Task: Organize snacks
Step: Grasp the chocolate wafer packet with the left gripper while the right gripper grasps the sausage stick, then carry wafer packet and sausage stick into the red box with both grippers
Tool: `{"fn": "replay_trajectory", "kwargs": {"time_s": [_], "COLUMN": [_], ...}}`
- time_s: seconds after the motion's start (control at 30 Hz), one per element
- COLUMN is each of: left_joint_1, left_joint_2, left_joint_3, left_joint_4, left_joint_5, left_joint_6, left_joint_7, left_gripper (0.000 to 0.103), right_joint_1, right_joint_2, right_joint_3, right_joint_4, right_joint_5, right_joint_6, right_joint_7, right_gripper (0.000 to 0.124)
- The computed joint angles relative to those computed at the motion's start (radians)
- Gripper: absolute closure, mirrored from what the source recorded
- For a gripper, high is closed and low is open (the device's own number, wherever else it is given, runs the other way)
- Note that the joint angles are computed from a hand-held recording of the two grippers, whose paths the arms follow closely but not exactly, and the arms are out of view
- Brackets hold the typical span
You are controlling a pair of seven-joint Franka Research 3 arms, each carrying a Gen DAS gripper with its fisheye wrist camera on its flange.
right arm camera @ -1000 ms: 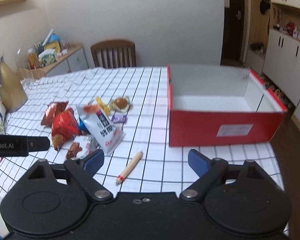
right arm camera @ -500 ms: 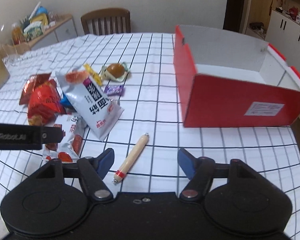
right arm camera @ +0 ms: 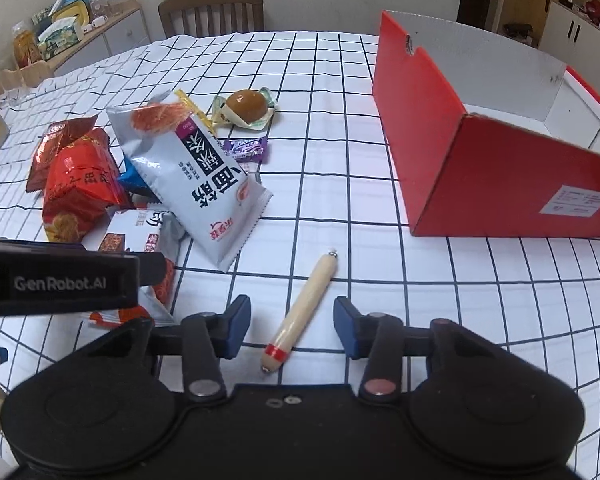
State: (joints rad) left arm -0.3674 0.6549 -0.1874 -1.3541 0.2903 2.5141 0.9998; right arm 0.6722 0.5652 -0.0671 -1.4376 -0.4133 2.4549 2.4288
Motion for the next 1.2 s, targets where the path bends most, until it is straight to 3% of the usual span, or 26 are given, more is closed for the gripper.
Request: {"fn": "replay_trajectory", "kwargs": {"time_s": [0.17,0.23,0.43,0.73,1.2], "left_joint_1": [0.005,0.013,0.02,0.039,0.096], "left_joint_2": [0.007,0.01,0.009,-0.016,-0.171], "left_joint_3": [-0.007,-0.015,-0.021,-0.037,-0.094], "left_joint_4": [0.003,0.004,0.001,-0.037,-0.249], "left_joint_5": [-0.011,-0.028,-0.049,-0.084,-0.199], "left_joint_6": [0.007,0.005,0.005,0.017,0.062], "left_joint_7": [0.012,0.018,0.039,0.073,0.124], "left_gripper": [0.035,0.043,0.052,0.055,0.056], "right_joint_1": [0.003,0.006,0.0,0.004,-0.009], "right_joint_2": [0.034,0.038,0.044,0.001,-0.123], "right_joint_3": [-0.006,-0.011,-0.005,-0.003,0.039], "right_joint_4": [0.054,0.059,0.071,0.017,-0.114], "right_joint_5": [0.02,0.012,0.021,0.002,-0.016], "right_joint_6": [-0.062,-0.068,-0.075,-0.074,-0.048], "right_joint_7": [0.036,0.048,0.052,0.056,0.097], "right_gripper": [0.097,0.102,0.113,0.115,0.115]}}
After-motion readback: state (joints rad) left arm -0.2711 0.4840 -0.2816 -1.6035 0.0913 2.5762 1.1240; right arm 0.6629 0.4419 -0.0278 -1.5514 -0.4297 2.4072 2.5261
